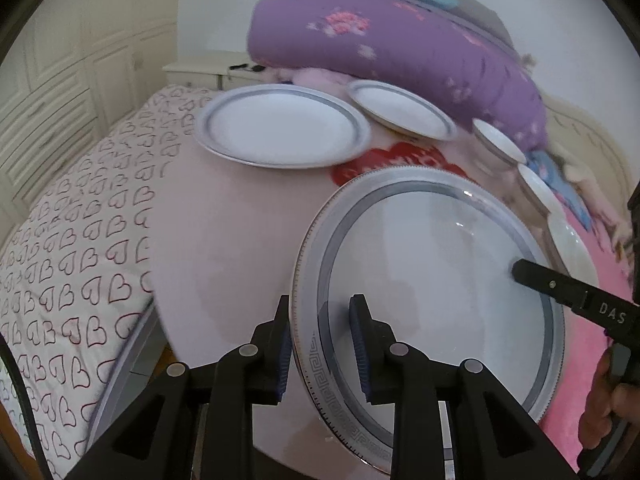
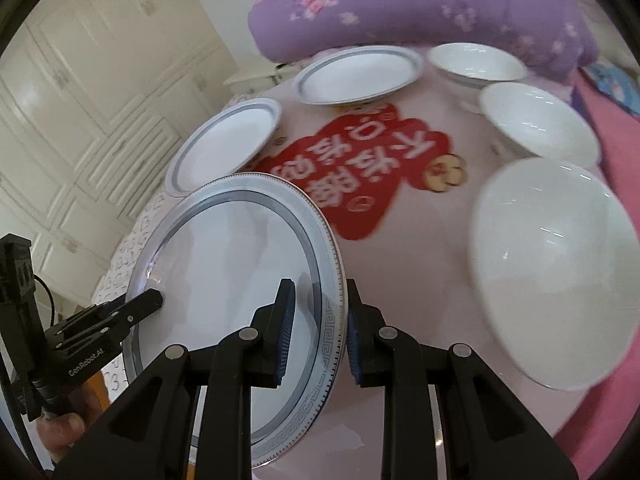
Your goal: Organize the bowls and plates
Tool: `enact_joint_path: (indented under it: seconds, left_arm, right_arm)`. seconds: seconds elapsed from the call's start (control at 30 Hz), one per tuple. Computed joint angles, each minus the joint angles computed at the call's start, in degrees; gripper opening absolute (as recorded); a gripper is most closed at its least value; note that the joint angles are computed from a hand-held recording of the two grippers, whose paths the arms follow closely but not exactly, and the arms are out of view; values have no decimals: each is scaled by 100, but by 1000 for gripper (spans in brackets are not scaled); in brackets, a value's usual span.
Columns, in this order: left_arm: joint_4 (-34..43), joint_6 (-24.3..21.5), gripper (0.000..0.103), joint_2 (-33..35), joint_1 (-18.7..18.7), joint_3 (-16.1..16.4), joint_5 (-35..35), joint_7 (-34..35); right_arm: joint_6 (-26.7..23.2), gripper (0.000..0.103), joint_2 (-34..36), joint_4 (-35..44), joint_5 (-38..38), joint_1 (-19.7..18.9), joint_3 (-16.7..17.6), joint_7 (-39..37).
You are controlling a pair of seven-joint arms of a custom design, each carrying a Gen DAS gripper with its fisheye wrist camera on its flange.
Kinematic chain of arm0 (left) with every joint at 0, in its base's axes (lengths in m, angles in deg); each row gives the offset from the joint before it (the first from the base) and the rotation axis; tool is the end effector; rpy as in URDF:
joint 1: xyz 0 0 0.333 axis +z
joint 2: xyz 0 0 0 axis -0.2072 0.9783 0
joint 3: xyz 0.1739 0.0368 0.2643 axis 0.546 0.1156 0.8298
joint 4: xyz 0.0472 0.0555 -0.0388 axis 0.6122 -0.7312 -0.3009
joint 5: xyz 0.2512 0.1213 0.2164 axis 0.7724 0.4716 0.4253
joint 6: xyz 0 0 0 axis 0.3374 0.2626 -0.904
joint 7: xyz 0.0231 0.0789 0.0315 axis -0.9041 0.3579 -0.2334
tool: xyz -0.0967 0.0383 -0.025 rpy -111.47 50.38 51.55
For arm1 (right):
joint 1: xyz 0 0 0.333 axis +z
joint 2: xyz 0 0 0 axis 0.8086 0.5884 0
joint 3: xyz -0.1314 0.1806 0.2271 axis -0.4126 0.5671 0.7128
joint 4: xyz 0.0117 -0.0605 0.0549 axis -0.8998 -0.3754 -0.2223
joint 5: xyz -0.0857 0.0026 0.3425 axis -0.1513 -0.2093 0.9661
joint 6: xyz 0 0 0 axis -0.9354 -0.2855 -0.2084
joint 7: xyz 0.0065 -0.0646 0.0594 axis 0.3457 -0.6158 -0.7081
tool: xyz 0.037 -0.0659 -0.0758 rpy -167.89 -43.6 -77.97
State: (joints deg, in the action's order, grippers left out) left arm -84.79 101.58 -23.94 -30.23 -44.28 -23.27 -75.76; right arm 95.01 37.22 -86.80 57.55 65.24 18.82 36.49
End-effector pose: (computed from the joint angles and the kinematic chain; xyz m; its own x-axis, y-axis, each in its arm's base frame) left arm 0.4877 -0.3011 0.4142 0.3083 -0.9300 0.2003 -0.7346 -0.3665 -0.5710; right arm 0.4614 0.0814 0.4197 0.5377 -0.7980 -0.2723 -0.7728 -0.3373 -0.5377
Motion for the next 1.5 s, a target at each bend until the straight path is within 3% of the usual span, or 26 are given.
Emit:
enact_joint_path:
  seconds: [0.23, 0.43, 0.83, 0.9, 0.97, 1.0, 1.03, 1.07, 1.17, 1.2, 1.37, 1.5]
  left_arm:
    - [317, -133, 22, 300, -21, -48, -375, 595]
    - [731, -266, 22, 624, -136, 55, -305, 667]
    - [774, -8, 22, 800, -97, 108, -566, 966]
    - [775, 37, 23, 812, -78, 114, -627, 995]
    - [786, 10, 24, 814, -98, 131, -631, 991]
    - [781, 0, 26, 807, -111, 143, -616, 966]
    - [782, -49, 28, 801, -125, 146, -616, 954]
    - [779, -89, 36, 789, -141, 149, -607, 929]
    - [695, -135, 75, 700, -209, 212, -404, 657]
    - [649, -139, 83, 644, -255, 260, -218, 468]
    - [491, -187, 102, 442, -268, 233, 178, 2]
    - [356, -215, 102, 299, -207, 159, 260, -158]
  right_arm:
    - [0, 23, -14, -83, -50, -142, -107, -56]
    - [68, 23, 150, -63, -39, -199, -104, -48]
    - [178, 26, 403, 13, -108, -261, -66, 44]
    - [233, 32, 320, -38, -96, -253, -58, 3]
    - [158, 53, 253, -71, -91, -252, -73, -67]
    - [171, 62, 227, -99, -85, -249, -73, -88]
    - [263, 80, 170, -172, -25, -235, -68, -158]
    - [333, 87, 134, -215, 55, -221, -71, -237]
    - [184, 90, 68, -229, 224, -242, -152, -375]
    - [135, 92, 45, -229, 278, -258, -175, -406]
    - [-182, 103, -44, -238, 398, -341, -246, -485]
    - [-480, 103, -117, -225, 423, -452, -327, -403]
